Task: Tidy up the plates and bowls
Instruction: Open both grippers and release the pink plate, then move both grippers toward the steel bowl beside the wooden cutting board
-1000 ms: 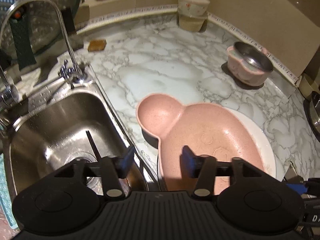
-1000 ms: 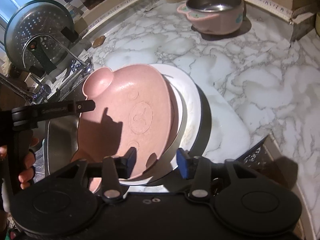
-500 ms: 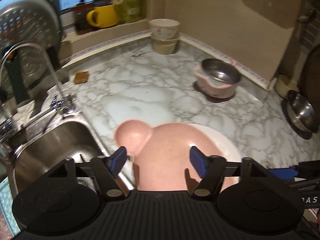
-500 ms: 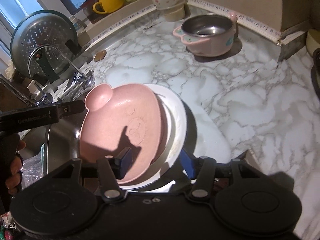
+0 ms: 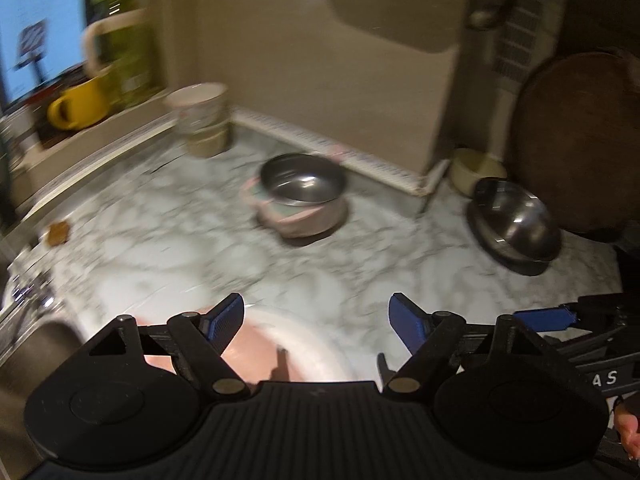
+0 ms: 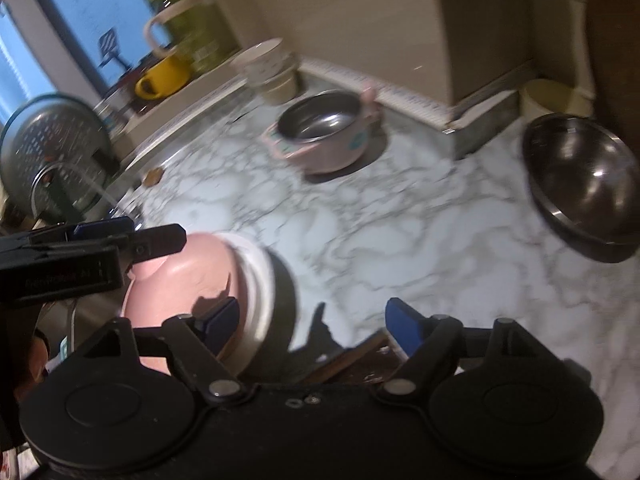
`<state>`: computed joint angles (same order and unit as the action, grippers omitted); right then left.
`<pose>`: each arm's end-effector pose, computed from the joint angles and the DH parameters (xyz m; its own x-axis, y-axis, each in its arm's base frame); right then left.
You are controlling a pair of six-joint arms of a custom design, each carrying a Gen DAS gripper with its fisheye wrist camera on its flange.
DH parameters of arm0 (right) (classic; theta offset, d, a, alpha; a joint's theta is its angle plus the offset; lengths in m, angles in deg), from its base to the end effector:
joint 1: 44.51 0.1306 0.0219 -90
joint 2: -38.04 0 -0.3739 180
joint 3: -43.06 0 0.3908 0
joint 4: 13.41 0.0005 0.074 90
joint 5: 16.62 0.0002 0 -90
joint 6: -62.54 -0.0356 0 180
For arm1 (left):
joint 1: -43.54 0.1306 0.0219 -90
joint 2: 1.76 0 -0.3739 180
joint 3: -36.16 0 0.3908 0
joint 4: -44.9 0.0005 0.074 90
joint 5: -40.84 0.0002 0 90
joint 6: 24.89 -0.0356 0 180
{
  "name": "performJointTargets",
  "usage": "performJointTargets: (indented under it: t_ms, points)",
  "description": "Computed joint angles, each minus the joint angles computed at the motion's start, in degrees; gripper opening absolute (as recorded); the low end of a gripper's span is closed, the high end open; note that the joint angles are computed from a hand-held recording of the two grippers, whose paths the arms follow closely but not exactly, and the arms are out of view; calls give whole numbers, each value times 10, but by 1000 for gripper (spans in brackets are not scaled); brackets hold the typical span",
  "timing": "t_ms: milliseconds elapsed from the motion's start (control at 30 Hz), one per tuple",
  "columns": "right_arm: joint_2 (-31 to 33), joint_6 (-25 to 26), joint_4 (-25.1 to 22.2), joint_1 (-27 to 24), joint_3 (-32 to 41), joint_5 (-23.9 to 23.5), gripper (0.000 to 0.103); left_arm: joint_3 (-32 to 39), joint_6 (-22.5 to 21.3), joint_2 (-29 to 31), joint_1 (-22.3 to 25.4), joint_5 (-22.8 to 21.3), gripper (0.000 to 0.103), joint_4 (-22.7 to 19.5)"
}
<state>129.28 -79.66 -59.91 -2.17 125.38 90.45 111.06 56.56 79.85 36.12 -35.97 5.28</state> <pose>0.3601 0.3133 0.3548 -0.7844 0.3071 -0.5388 0.1617 0.9400 0.3003 0.4256 -0.0641 0.3761 -0.6674 0.2329 -0.7074 0.3855 0.9207 -0.0606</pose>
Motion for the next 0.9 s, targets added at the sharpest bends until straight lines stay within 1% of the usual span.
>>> performJointTargets:
  t_ms: [167,233,267,300,333,400,467,533,600,667,800,900]
  points:
    - [-37,-13,-25,-17,-27,31,85,21,15,25,-47,9,82,14]
    - [-52,-21,-34,-24,-38,45,87,32,21,40,-64,1,88,21]
    - [-59,-24,-38,-29,-44,50,87,37,23,47,-74,-8,95,28]
    - [-67,-28,-44,-33,-49,55,87,39,27,53,-83,-19,101,39]
    - [-73,-32,-49,-38,-54,61,88,41,33,60,-91,-28,101,50]
    - [-85,-39,-61,-45,-64,74,88,53,39,78,-103,-30,101,64]
    - [-96,-43,-74,-58,-74,84,89,75,50,101,-116,-31,101,59]
    - [-108,-44,-82,-75,-85,91,89,104,58,128,-129,-28,101,45]
    - [-119,-45,-94,-95,-95,102,89,130,59,154,-144,-34,101,37]
    - [-128,-46,-102,-118,-105,106,89,157,58,178,-160,-49,101,32]
    - [-135,-44,-106,-165,-124,97,89,200,62,224,-187,-72,101,37]
    - [-134,-39,-99,-199,-138,84,89,242,56,263,-203,-81,101,21]
